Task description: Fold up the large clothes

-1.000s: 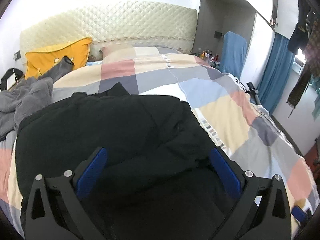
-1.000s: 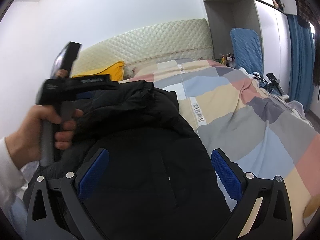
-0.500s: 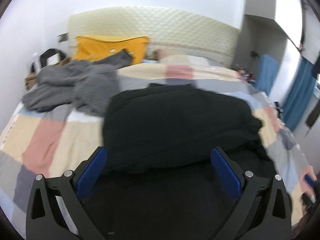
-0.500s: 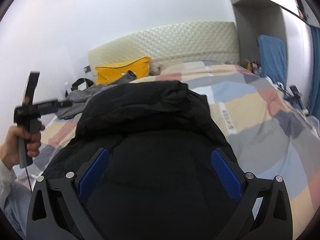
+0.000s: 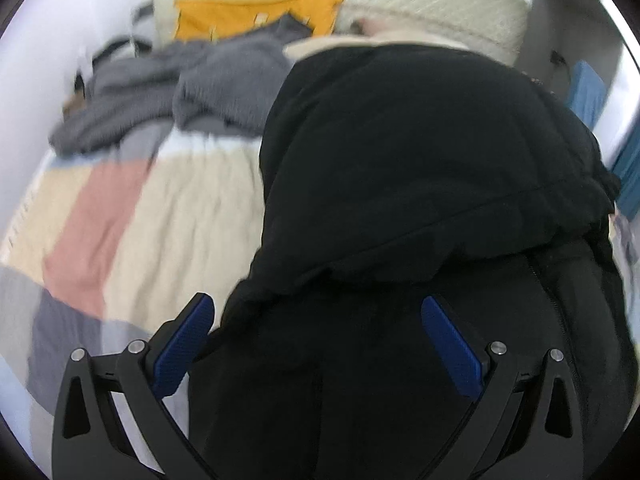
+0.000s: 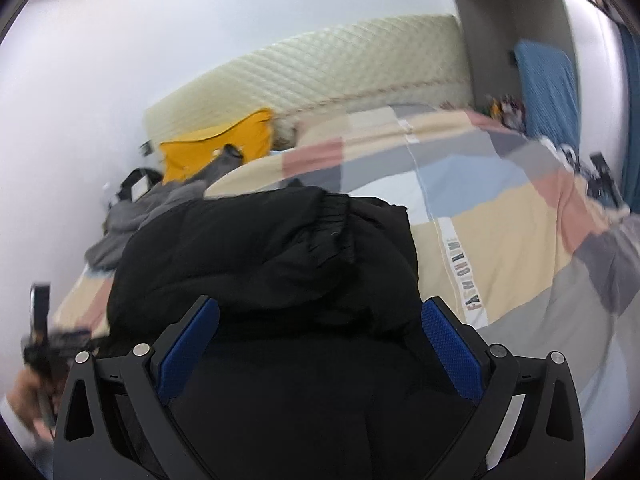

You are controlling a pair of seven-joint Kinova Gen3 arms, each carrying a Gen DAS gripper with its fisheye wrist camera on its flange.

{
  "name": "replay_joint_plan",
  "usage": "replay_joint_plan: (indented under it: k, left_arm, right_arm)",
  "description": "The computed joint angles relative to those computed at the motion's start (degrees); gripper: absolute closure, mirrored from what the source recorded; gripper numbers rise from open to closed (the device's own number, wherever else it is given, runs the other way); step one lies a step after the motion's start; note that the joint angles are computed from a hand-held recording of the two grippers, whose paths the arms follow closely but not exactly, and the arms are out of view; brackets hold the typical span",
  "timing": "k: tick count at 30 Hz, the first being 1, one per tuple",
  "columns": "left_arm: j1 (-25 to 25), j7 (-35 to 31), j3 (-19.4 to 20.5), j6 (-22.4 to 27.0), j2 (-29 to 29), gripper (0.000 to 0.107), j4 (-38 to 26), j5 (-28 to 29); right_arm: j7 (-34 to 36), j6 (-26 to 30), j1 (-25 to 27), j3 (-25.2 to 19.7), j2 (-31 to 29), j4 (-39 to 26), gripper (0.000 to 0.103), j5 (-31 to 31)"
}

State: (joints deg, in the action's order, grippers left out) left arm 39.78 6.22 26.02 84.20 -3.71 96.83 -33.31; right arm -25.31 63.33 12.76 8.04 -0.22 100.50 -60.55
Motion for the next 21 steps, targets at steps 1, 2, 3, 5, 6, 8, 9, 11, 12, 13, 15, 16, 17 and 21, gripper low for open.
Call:
replay_joint_plan:
  k: [1, 2, 3, 5, 6, 8, 9, 11, 12, 13, 15, 16, 17, 21]
  left_arm:
    - [0.15, 0.72, -1.25, -1.69, -1.28, 0.005, 0.93, 0.87]
    - [-0.48, 0.62, -1.44, -2.45, -1.98, 0.005, 1.44, 1.28]
    - [-1.86, 0.07, -0.57, -2.27, -1.98, 0.005, 1.35, 1.5]
    - [-2.5, -0.33, -0.53, -0.74, -1.27, 0.005, 1.33, 1.67]
    - [-2.81, -0.62, -0.82, -1.07, -1.31, 0.005, 1.7, 2.16]
    - [-3.57, -2.72, -1.82, -3.48, -1.85, 0.005, 2.8, 3.93]
    - [-3.82, -3.65, -1.74, -4.12, -1.7, 0.005, 3.03, 3.96]
    - [-3.87, -5.54, -1.4, -4.93, -1.17, 0.005, 3.13, 3.25]
    - [-3.95, -6.0, -1.41, -5.13, -0.91, 0.005, 3.09, 3.05]
    - [-4.08, -6.06, -1.6, -5.68, -0.84, 0.005, 3.25, 3.07]
    - [-4.91, -7.17, -3.06, -8.74, -1.72, 0.005, 4.19, 5.33]
    - [-5.56, -7.75, -3.74, -10.06, -2.15, 0.005, 4.49, 6.72]
    - [-5.92, -7.39, -4.02, -11.08, -2.55, 0.005, 4.94, 7.26]
    - [-7.5, -5.53, -2.36, -10.8, -2.72, 0.005, 5.49, 5.68]
  right_arm:
    - [-0.67, -0.61, -0.45, -0.41, 0.64, -0.43, 0.002, -0.01]
    - [-1.33, -1.6, -1.13, -1.13, 1.91, -1.13, 0.003, -0.06]
    - [-1.81, -2.0, -1.4, -1.65, 2.64, -1.72, 0.005, 0.07]
    - [-3.13, -3.16, -2.21, -3.03, 4.86, -3.3, 0.007, 0.76]
    - [-3.64, -3.58, -2.31, -3.64, 5.31, -3.7, 0.008, 1.09]
    - [-4.68, -4.16, -2.76, -4.86, 6.93, -5.5, 0.011, 2.54]
    - [-4.71, -3.97, -2.5, -5.27, 7.33, -5.93, 0.014, 2.6]
    - [-4.96, -3.23, -1.81, -5.94, 8.83, -7.01, 0.014, 1.97]
    - [-5.35, -2.83, -1.55, -6.31, 9.53, -7.58, 0.014, 2.08]
    - [-5.72, -2.32, -1.34, -6.73, 10.39, -8.29, 0.014, 2.23]
    - [-6.82, -0.9, -1.09, -7.68, 12.04, -10.06, 0.014, 3.15]
    - [-7.5, -0.39, -1.0, -8.14, 12.87, -10.62, 0.014, 3.51]
    - [-7.84, -0.02, -0.84, -8.65, 13.55, -10.87, 0.014, 3.58]
    - [-5.12, -2.24, -0.93, -10.44, 13.33, -8.69, 0.024, 3.34]
